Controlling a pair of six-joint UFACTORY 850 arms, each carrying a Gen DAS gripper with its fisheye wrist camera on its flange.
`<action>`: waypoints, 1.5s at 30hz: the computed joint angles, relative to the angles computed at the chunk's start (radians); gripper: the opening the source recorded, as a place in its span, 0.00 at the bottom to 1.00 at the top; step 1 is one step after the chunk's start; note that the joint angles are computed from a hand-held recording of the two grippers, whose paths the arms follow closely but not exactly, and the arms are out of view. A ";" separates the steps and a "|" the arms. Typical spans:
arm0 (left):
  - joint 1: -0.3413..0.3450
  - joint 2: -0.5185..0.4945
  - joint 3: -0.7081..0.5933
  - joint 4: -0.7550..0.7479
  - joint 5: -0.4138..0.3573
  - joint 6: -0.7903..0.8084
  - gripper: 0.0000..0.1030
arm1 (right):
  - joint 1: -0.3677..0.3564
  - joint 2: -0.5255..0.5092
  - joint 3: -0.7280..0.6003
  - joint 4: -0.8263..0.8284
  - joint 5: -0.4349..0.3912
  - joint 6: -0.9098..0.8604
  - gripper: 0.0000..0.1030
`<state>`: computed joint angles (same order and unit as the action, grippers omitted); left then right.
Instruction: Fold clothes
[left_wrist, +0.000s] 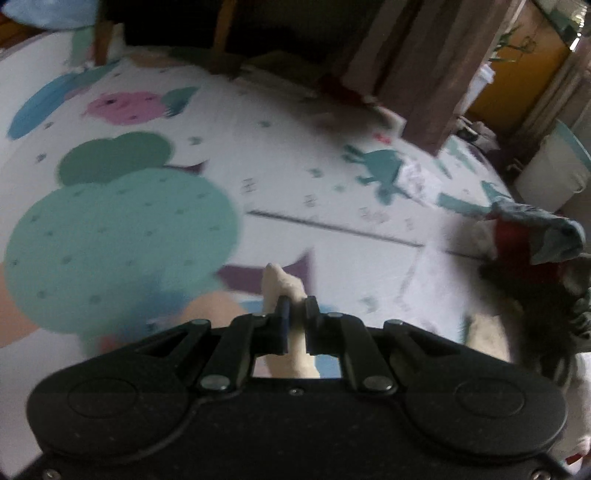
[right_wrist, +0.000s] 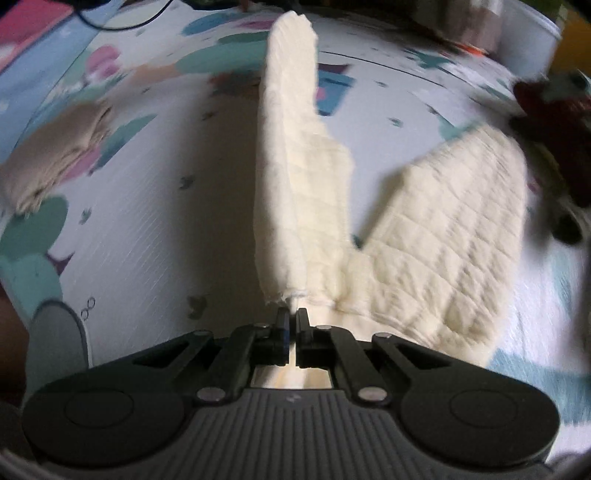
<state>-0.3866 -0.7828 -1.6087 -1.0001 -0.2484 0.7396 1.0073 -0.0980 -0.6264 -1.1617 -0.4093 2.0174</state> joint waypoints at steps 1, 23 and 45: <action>-0.016 -0.008 -0.021 0.031 -0.005 -0.043 0.05 | -0.005 0.023 0.018 0.010 -0.001 0.011 0.04; -0.338 -0.304 -0.521 0.899 -0.116 -1.019 0.05 | -0.141 0.189 0.309 -0.070 0.130 0.586 0.04; -0.395 -0.481 -0.849 0.917 -0.313 -0.884 0.10 | -0.094 0.261 0.387 -0.090 0.036 0.788 0.19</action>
<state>-0.7816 -1.2639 -2.4580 -0.0828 -0.5612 -0.1447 0.9129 0.1625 -0.2396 -1.2520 -0.3731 2.8050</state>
